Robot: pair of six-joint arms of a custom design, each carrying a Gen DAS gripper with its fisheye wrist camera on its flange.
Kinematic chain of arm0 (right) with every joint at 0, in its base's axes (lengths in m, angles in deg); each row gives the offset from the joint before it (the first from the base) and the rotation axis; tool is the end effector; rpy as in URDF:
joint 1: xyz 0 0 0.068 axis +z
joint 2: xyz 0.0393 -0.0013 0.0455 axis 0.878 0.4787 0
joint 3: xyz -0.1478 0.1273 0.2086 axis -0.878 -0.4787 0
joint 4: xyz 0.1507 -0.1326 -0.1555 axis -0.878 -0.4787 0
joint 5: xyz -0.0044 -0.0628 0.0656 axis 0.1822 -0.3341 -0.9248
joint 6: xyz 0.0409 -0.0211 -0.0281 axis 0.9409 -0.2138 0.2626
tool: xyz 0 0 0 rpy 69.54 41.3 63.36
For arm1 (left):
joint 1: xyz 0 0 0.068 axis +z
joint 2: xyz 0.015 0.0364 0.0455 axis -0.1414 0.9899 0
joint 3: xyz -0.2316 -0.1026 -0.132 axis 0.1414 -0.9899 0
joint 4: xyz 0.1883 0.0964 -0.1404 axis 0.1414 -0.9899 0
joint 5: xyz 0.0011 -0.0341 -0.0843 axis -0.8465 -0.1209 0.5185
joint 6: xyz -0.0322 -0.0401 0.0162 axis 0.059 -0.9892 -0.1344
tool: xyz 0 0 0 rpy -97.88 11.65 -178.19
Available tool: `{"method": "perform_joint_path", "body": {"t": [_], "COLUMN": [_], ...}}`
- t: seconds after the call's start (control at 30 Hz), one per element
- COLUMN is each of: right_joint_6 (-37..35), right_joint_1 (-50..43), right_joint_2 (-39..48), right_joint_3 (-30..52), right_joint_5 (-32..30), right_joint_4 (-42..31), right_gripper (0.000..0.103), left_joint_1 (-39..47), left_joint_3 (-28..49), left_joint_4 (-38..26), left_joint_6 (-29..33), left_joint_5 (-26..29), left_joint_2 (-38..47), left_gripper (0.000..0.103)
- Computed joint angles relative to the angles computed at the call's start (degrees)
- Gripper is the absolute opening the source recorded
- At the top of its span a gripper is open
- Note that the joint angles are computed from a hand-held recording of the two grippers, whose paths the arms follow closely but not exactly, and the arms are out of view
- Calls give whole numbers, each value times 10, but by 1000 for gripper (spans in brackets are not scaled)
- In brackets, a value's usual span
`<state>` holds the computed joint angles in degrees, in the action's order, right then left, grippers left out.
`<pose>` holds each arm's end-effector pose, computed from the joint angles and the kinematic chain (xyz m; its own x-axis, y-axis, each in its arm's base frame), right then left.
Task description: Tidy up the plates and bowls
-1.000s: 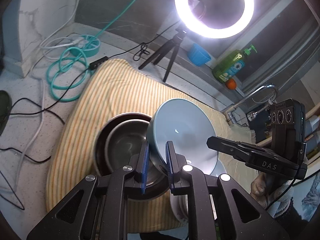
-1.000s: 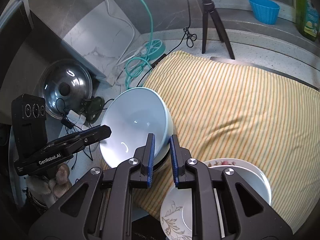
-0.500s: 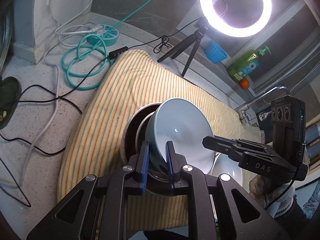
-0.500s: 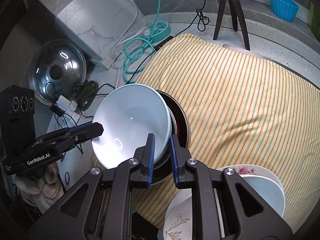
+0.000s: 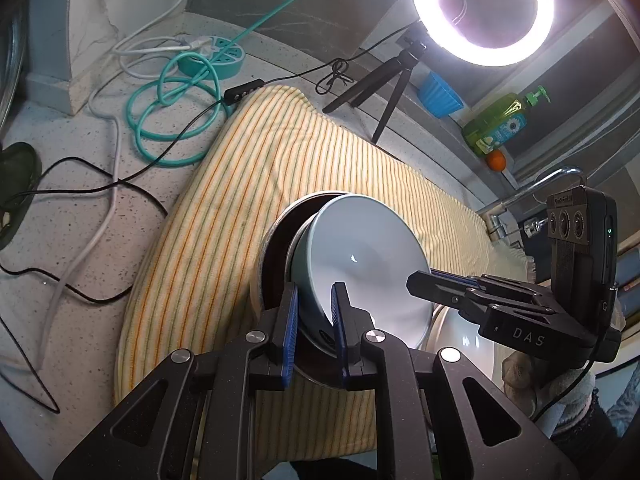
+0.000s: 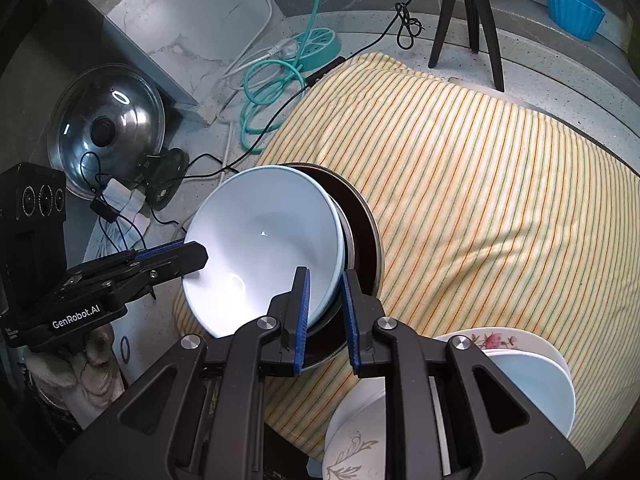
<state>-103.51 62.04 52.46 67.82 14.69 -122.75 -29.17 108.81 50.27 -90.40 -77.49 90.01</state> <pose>0.3060 0.0221 0.1814 -0.7267 -0.5561 -0.4033 -0.6836 0.6436 0.3443 0.1764 -0.0702 0.2024 -0.7897 -0.4796 -0.3827 -0.2722 0.8328 -0.4820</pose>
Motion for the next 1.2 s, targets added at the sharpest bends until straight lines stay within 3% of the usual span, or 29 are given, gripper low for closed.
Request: {"method": "perform_joint_path", "body": {"t": [0.2,0.37,0.43,0.67,0.73,0.77,0.83,0.97,1.2], "right_joint_6": [-1,-8,-13,-21,-26,-29,-30,-30,-19], "right_joint_1": [2,-9,-13,-43,-59,-67,-91,-128,-160], "right_joint_2": [-4,-19,-26,-21,-9,-3,8,20,-15], "right_joint_3": [-2,-1,1,22,35,41,49,56,24], "right_joint_5": [1,-27,-34,-60,-71,-79,-99,-112,-91], "right_joint_4": [4,-5,-10,-44,-68,-81,-99,-113,-47], "right_gripper": [19,59,60,63,65,71,83,84,89], "left_joint_1": [0,-2,-1,5,10,11,9,4,-61], "left_joint_3": [-2,2,2,-5,-15,-21,-34,-55,-53], "left_joint_4": [2,-4,-8,-23,-26,-30,-39,-61,-123], "left_joint_6": [0,-6,-10,-19,-27,-34,-55,-92,-140], "left_joint_5": [1,-4,-7,-15,-15,-17,-33,-46,-126], "left_joint_2": [3,-1,-9,-41,-62,-76,-105,-144,-172], "left_gripper": [14,25,31,31,36,45,48,48,49]}}
